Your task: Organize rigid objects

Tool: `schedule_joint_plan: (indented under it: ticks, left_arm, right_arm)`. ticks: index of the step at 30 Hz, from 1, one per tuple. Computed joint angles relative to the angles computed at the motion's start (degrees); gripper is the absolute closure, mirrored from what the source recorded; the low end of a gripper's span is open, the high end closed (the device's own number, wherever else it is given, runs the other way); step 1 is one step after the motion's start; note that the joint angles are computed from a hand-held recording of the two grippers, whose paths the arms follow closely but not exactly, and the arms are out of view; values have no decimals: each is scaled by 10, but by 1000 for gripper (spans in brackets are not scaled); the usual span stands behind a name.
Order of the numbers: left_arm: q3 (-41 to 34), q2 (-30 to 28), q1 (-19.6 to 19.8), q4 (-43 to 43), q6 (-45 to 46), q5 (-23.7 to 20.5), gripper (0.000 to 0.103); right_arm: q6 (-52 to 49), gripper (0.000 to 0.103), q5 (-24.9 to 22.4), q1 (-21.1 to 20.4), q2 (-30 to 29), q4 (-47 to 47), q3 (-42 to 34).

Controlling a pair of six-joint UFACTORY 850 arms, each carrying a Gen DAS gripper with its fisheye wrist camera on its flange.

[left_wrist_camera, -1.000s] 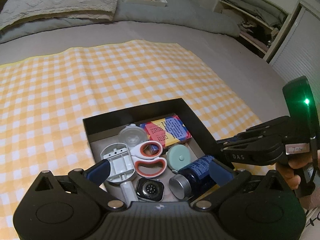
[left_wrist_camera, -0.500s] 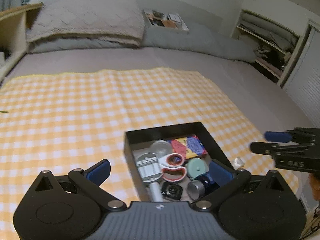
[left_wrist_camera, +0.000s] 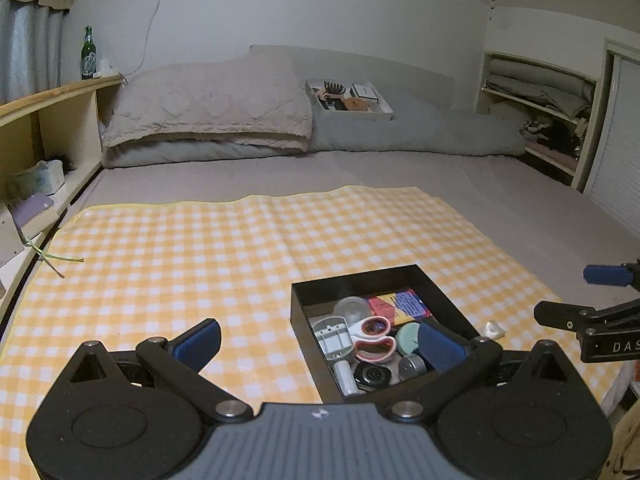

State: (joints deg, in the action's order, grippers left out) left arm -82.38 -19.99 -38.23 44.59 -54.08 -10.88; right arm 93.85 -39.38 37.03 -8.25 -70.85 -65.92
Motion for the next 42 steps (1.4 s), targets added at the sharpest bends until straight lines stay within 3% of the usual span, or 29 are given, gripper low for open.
schedule_joint_plan:
  ticks: [9,12,21,42]
  left_arm:
    - [67,37,-28,328,-316,-40,0]
    - [82,44,-32,375,-370,-50,0]
    - [106,56,-38,402,-421,-58,0]
    - [112,61,-38,405,-431,-62,0]
  right_arm:
    - [105,0,-63,49,19,-91,45]
    - [129,0,-69,59,23,-109,57]
    - [172,0,-68,65,30,-133,70]
    - [167,0,-57,66,29,-135,71]
